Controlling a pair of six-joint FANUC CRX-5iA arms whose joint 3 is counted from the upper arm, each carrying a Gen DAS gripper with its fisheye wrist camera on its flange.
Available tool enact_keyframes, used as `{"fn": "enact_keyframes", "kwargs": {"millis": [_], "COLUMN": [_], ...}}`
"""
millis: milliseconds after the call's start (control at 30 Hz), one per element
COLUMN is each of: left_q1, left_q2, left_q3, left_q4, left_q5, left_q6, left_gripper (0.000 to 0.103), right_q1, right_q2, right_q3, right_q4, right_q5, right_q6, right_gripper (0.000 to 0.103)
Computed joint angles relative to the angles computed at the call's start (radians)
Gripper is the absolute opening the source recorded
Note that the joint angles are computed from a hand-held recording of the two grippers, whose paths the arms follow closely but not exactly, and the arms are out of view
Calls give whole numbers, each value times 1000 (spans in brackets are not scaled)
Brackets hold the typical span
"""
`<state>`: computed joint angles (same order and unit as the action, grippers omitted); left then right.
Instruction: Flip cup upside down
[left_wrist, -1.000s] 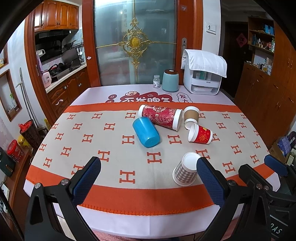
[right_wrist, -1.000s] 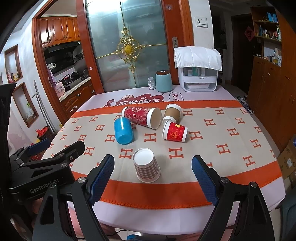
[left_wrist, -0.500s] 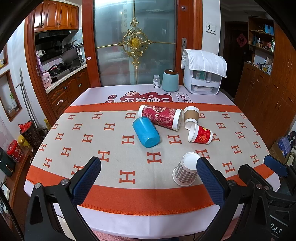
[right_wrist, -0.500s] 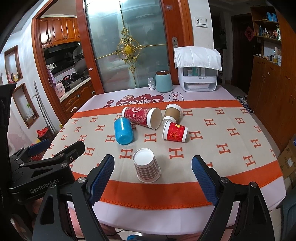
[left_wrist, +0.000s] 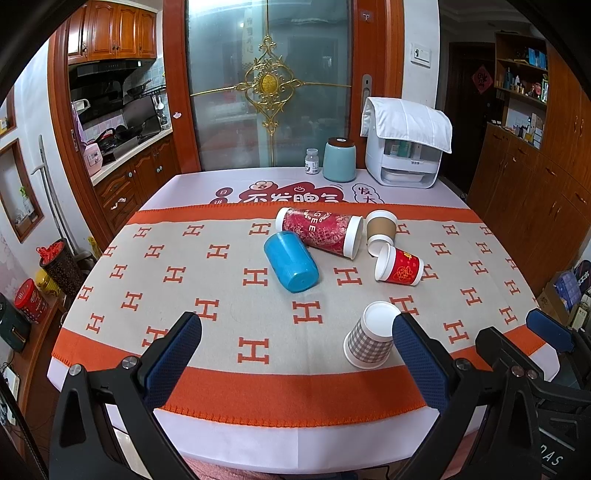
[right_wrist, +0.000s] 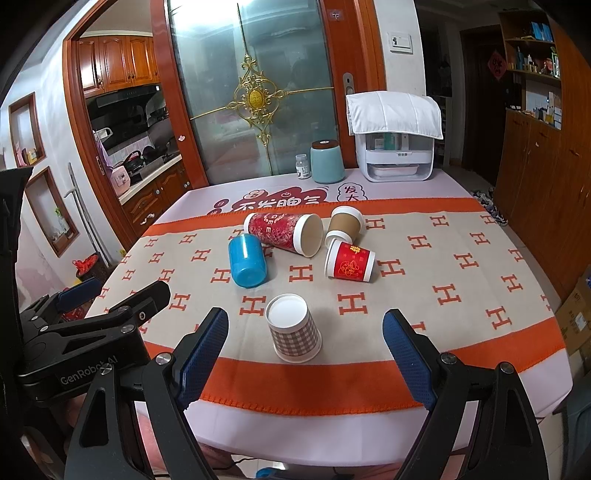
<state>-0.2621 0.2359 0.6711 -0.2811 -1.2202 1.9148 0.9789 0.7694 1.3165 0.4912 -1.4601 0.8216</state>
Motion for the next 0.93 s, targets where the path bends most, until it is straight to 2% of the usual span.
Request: {"fn": "enact_keyframes", "kwargs": {"millis": [933], "left_q1": [-1], "left_q2": [4], "left_q3": [7], "left_q4": [-1], "left_q5": [-7], "left_q6": [1], "left_gripper": [102], "right_q1": [2], "right_q2": [-20], "right_q3": [-42], "right_q4": [-3], "right_q5": [18], "right_q6": [-18], "right_gripper": [87]}}
